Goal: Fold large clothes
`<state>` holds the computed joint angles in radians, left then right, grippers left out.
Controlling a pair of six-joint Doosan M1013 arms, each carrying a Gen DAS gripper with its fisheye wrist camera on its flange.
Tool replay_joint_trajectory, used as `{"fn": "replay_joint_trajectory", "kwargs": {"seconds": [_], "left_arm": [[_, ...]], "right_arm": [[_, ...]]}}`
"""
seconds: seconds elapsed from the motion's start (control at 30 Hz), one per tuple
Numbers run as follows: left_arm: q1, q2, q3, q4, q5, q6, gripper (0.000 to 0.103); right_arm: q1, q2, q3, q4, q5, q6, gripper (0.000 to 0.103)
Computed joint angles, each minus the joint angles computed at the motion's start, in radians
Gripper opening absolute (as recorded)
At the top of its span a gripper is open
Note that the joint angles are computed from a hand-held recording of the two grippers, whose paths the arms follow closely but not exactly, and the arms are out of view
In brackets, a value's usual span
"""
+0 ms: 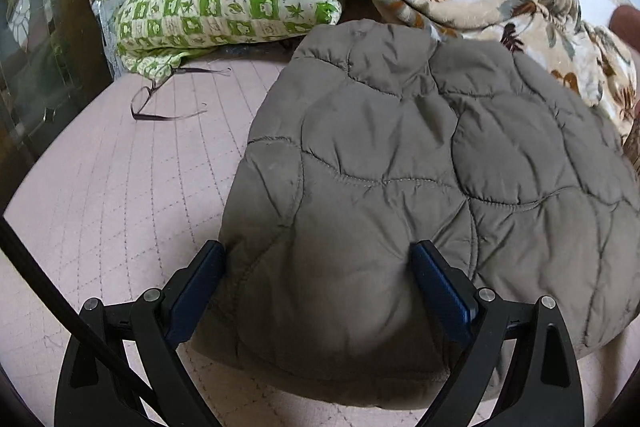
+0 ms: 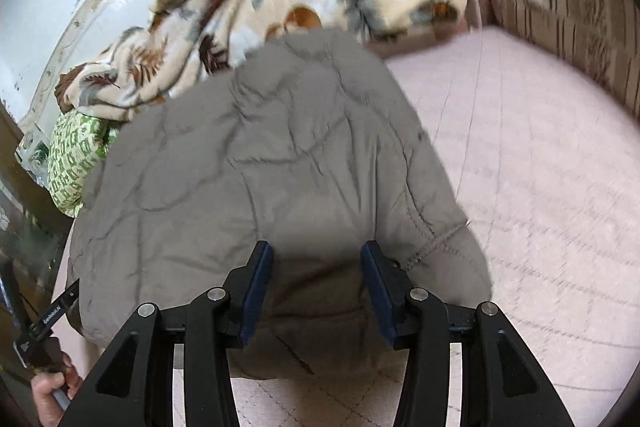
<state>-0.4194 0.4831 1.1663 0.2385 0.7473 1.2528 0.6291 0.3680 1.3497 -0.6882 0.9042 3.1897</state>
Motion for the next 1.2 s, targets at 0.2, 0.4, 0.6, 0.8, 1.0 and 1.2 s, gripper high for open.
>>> {"fn": "replay_joint_trajectory", "kwargs": {"seconds": [0.2,0.4,0.6,0.8,1.0,1.2], "left_arm": [[0.003,0.007,-0.008,-0.02,0.01,0.027,0.096],[0.017,-0.006,-0.01,-0.051,-0.012,0.013,0.095],[0.055,0.0,-0.035,-0.104,0.027,-0.019,0.095],[0.068,0.035,-0.071,-0.199,0.114,0.032,0.095],[0.069,0.016,-0.064,-0.176,0.078,0.011,0.095],[0.115,0.015,-0.082,-0.278,0.1,-0.005,0.095]], "right_arm": [[-0.004,0.019,-0.026,0.031,0.033,-0.057,0.054],[0.002,-0.001,-0.01,-0.012,0.015,-0.023,0.055],[0.012,-0.047,0.039,-0.131,0.033,0.129,0.058],[-0.023,-0.085,0.118,-0.055,-0.081,0.205,0.058],[-0.027,-0.1,0.13,-0.052,-0.109,0.217,0.059],[-0.012,-0.128,0.158,-0.113,-0.084,0.317,0.067]]}}
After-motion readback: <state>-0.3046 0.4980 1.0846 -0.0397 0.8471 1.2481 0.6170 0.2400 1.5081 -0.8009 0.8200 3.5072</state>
